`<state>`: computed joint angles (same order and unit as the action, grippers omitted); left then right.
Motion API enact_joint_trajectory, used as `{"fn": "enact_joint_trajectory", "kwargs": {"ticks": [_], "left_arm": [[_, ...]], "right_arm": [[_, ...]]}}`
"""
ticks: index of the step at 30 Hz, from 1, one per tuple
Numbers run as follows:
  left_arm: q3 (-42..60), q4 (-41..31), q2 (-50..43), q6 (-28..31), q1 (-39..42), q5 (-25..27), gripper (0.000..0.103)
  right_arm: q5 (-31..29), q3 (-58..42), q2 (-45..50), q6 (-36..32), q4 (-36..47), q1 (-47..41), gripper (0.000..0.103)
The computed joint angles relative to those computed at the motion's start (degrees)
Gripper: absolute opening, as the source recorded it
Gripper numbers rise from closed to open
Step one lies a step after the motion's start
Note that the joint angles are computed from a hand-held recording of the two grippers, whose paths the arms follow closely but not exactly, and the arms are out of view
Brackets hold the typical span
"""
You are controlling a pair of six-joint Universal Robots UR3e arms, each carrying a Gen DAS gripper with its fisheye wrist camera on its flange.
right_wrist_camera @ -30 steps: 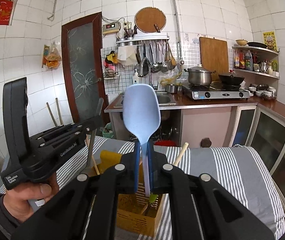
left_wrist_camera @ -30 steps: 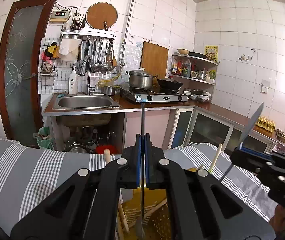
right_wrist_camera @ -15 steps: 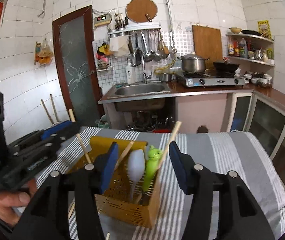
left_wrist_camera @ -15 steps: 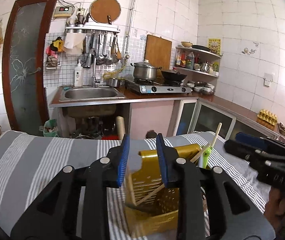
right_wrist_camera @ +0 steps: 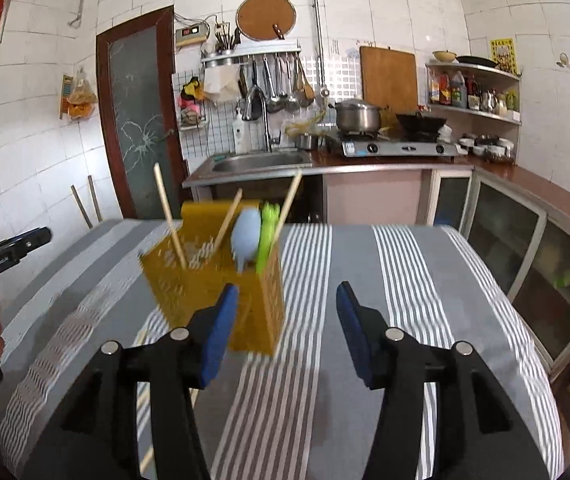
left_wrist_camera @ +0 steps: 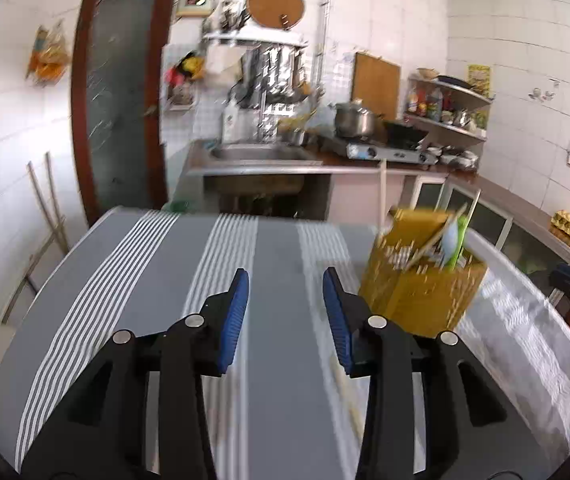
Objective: Organize utensils
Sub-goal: 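Withdraw both open grippers back toward the remaining wooden chopsticks, then lower the left gripper onto a wooden chopstick and close while the right grasps another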
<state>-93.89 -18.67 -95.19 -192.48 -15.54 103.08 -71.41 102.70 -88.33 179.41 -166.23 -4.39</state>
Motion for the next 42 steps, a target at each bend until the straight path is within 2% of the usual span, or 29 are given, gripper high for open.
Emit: {"fn": "enact_joint_trajectory", "kwargs": {"ticks": [6, 12, 14, 19, 21, 24, 29, 42], "left_arm": [[-22.1, 4.3, 14.2, -3.3, 0.3, 2.1, 0.038], [-31.4, 6.6, 18.7, -7.5, -4.9, 7.5, 0.038], [-32.0, 6.6, 18.6, -9.1, -7.0, 8.8, 0.038], [-32.6, 5.7, 18.0, -12.5, -12.9, 13.8, 0.038], [-33.0, 4.7, 18.4, -13.8, -14.1, 14.2, 0.038], [-32.3, 2.9, 17.9, -15.5, -16.8, 15.9, 0.038], [-31.7, 1.7, 17.2, -16.9, -19.5, 17.2, 0.038], [-29.7, 1.0, 15.3, -16.6, -21.3, 17.5, 0.038]], "right_arm": [[-2.0, 14.2, -9.4, 0.4, -3.3, 0.1, 0.051], [-3.2, 23.8, -17.0, 1.5, -4.3, 0.9, 0.051], [-2.9, 25.4, -19.2, 1.4, -3.4, 0.6, 0.051], [-6.3, 28.9, -24.0, 2.1, -2.0, 3.8, 0.051], [-7.3, 29.7, -25.1, 2.4, -1.5, 5.2, 0.051], [-8.3, 30.2, -26.3, 2.8, -0.3, 7.2, 0.046], [-9.3, 30.9, -27.4, 3.2, -0.1, 9.7, 0.041], [-10.1, 28.9, -25.7, 3.6, 0.4, 12.3, 0.037]]}}
